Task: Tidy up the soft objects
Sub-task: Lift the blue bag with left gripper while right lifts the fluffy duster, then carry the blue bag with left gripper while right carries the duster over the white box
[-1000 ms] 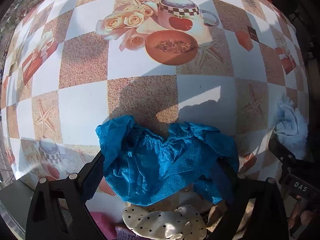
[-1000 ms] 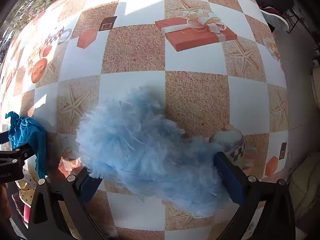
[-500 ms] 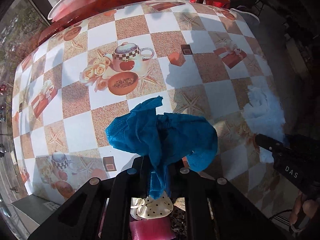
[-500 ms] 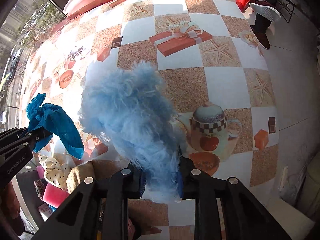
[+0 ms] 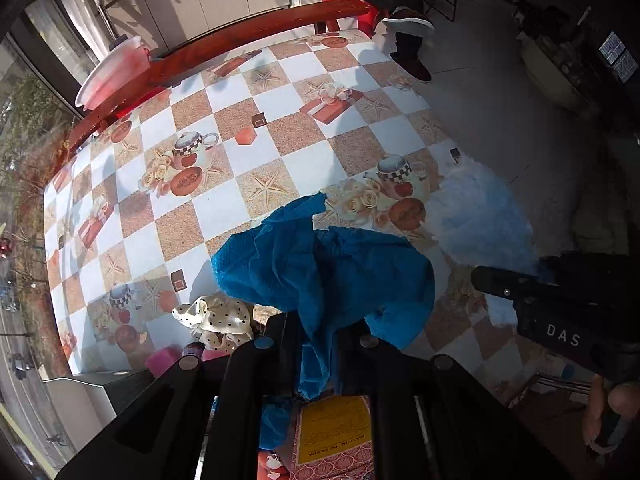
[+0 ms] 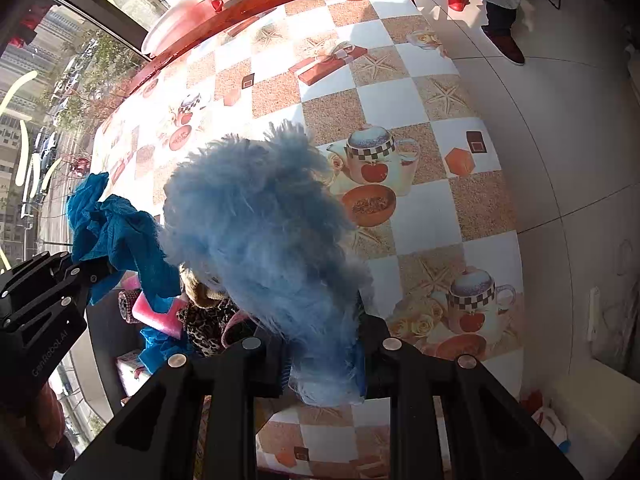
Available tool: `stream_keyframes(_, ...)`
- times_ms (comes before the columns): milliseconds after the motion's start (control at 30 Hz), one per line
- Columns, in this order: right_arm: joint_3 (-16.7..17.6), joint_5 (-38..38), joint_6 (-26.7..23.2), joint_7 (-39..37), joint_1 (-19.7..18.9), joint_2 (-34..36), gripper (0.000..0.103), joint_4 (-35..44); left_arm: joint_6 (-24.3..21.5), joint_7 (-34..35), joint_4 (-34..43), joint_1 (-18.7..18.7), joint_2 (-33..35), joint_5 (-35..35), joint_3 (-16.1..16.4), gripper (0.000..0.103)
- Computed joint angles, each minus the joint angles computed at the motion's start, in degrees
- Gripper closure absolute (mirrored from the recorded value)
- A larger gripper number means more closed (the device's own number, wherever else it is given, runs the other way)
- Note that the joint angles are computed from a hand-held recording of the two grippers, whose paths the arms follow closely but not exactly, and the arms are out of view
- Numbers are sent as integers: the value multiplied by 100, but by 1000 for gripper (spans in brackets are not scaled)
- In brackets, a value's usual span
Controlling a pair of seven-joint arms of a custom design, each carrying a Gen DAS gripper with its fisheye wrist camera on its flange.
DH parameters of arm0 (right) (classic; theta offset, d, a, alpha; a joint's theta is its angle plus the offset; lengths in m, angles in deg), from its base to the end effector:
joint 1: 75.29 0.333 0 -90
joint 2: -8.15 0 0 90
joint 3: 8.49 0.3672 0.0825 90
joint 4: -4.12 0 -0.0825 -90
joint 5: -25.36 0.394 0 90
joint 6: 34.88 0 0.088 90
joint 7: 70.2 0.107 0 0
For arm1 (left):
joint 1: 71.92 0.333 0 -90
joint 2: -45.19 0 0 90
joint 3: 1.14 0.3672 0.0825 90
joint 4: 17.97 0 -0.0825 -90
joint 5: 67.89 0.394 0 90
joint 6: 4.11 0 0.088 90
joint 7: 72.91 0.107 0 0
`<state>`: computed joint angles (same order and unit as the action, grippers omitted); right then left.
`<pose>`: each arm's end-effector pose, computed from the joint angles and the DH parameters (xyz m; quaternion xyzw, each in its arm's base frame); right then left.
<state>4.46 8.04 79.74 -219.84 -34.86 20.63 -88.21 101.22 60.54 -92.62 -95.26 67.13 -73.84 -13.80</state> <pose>0.4237 0.5150 0.5674 -0.2420 0.9590 -0.0293 0.1445 0.5930 -0.4009 0.5934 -0.1118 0.9863 -0.1216 0.0004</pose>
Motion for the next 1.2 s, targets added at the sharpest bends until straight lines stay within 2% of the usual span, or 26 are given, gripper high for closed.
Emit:
stream_keyframes(167, 123, -110, -283, 326, 283, -32, 78, 152, 135, 642, -1252, 229, -1065, -324, -122, 91)
stream_keyframes(333, 253, -186, -456, 698, 591, -13, 78, 281, -85, 1198, -2069, 428, -1839, -494, -148, 91)
stream_keyframes(467, 314, -230, -435, 963, 795, 22, 78, 305, -130, 1534, -2631, 551, -2361, -508, -157, 91)
stream_keyframes(600, 353, -245, -269, 1097, 937, 82, 78, 279, -189, 1585, -3019, 668, -2732, -537, -160, 91)
stream_keyframes(900, 342, -169, -98, 882, 1218, 637, 78, 835, -140, 1785, -3454, 982, -3123, -542, -67, 91)
stream_keyframes(1067, 202, -222, -339, 648, 1439, 1258, 78, 1732, 15, 2232, -3520, 1195, -3103, -565, 76, 91)
stream_keyframes(1200, 26, -138, -575, 361, 1641, 2025, 78, 2885, -79, 2504, -3218, 1447, -2837, -485, 237, 91)
